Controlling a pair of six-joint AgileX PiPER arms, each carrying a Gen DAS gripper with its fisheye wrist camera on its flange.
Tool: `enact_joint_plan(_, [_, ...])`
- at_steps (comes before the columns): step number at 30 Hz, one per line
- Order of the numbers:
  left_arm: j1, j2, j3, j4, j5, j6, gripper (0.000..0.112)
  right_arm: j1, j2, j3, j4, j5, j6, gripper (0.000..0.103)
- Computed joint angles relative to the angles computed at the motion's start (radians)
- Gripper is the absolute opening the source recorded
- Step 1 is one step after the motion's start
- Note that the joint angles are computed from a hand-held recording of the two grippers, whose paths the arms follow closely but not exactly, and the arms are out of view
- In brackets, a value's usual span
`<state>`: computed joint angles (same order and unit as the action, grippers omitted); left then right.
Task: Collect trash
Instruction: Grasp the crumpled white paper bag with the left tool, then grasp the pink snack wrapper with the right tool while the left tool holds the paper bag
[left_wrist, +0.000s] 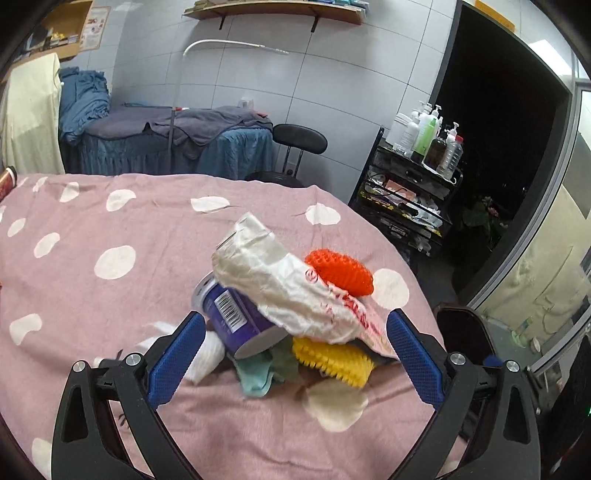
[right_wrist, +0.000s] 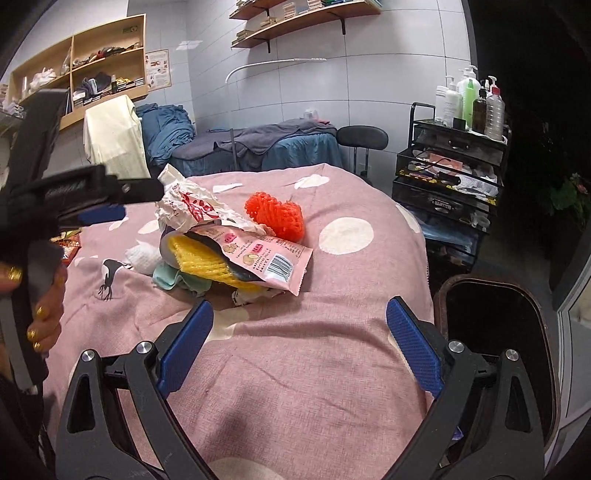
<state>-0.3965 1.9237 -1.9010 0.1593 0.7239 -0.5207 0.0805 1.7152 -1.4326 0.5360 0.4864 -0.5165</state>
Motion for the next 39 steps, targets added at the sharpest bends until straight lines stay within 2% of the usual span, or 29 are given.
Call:
enact_joint_plan(3, [0.004,0.093,-0.155,-0.019,0.092,0.0,0.097,0.0,0.007,-0.007,-0.005,0.004,0.002,0.094])
enact_joint_plan(6, [0.01,0.156,-0.253,-0.022,0.145,-0.011,0.093,0.002,0.013,-0.012,-0.014,0.006,0.002,0.094])
enact_joint_plan(8, [0.015,0.211,-0.345,-0.033,0.206,-0.019,0.082,0.003,0.02,-0.017,-0.025,0.008,0.001,0.094])
enact_joint_plan(10, [0.019,0.243,-0.396,-0.039,0.245,-0.024,0.06,0.005,0.027,-0.023,-0.036,0.01,-0.002,0.094])
enact_joint_plan(11, [0.022,0.245,-0.399,-0.043,0.249,-0.028,0.056,0.007,0.03,-0.026,-0.049,0.009,-0.001,0.094])
enact_joint_plan(13, [0.024,0.227,-0.363,-0.041,0.23,-0.039,0.046,0.012,0.036,-0.032,-0.079,0.009,0.009,0.094])
enact_joint_plan(15, [0.027,0.203,-0.32,-0.044,0.203,-0.045,0.041,0.015,0.045,-0.042,-0.099,0.017,0.011,0.094])
enact_joint_plan(18, [0.025,0.159,-0.251,-0.029,0.158,-0.061,0.025,0.022,0.067,-0.064,-0.136,0.032,0.014,0.093])
enact_joint_plan(26, [0.005,-0.023,0.008,0.101,0.0,-0.21,0.024,0.029,0.108,-0.118,-0.151,0.064,0.006,0.083])
enact_joint_plan(30, [-0.022,-0.128,0.154,0.27,-0.056,-0.368,0.024,0.034,0.131,-0.16,-0.155,0.083,0.01,0.082])
enact_joint_plan(35, [-0.053,-0.229,0.292,0.468,-0.078,-0.573,0.024,0.073,0.175,-0.252,-0.199,0.125,0.035,0.082])
enact_joint_plan(39, [-0.07,-0.279,0.363,0.554,-0.066,-0.671,0.024,0.127,0.227,-0.352,-0.282,0.169,0.074,0.081])
